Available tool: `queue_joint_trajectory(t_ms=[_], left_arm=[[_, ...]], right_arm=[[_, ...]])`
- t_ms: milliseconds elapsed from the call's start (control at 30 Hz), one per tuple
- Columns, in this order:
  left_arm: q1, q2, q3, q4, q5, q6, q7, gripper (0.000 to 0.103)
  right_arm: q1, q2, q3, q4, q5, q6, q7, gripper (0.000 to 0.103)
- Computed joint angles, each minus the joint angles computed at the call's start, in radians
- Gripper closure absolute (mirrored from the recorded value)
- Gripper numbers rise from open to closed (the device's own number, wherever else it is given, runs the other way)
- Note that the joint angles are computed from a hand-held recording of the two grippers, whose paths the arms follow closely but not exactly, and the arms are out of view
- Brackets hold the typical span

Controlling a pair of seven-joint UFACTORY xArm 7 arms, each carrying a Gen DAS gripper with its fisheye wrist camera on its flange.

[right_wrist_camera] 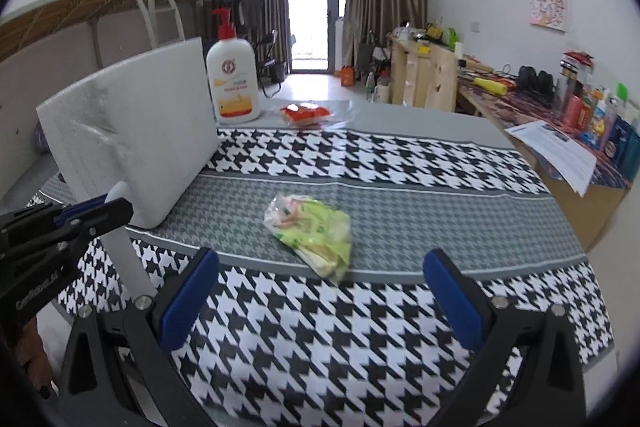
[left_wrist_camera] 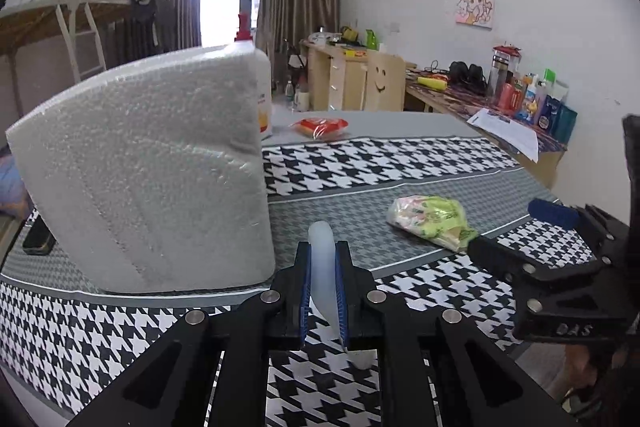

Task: Organize soft objects
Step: 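Lower the right tool onto the clear snack packet and close it, then lift the snack packet with the right tool while the left tool lifts the white stick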

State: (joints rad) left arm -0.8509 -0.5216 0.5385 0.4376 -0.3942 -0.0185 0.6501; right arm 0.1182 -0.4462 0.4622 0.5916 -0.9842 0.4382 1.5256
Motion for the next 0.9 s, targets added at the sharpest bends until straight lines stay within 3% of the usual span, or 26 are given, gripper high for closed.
queue_joint_trajectory(t_ms=[433, 733, 900], left_arm=[[-0.067, 0.022, 0.091, 0.043, -0.080, 0.040, 0.075, 0.091], [-0.071, 0.049, 0.086, 0.063, -0.158, 0.050, 0.152, 0.091], [-0.075, 0.052, 0.077, 0.065, -0.192, 0.041, 0.176, 0.091]], right_arm=[[0.081, 0.220, -0.130, 0.128, 0.113, 0.020, -0.186, 0.015], [0.120, 0.273, -0.195, 0.138, 0.209, -0.011, -0.276, 0.039], [0.124, 0.262, -0.198, 0.137, 0.217, 0.000, -0.282, 0.064]])
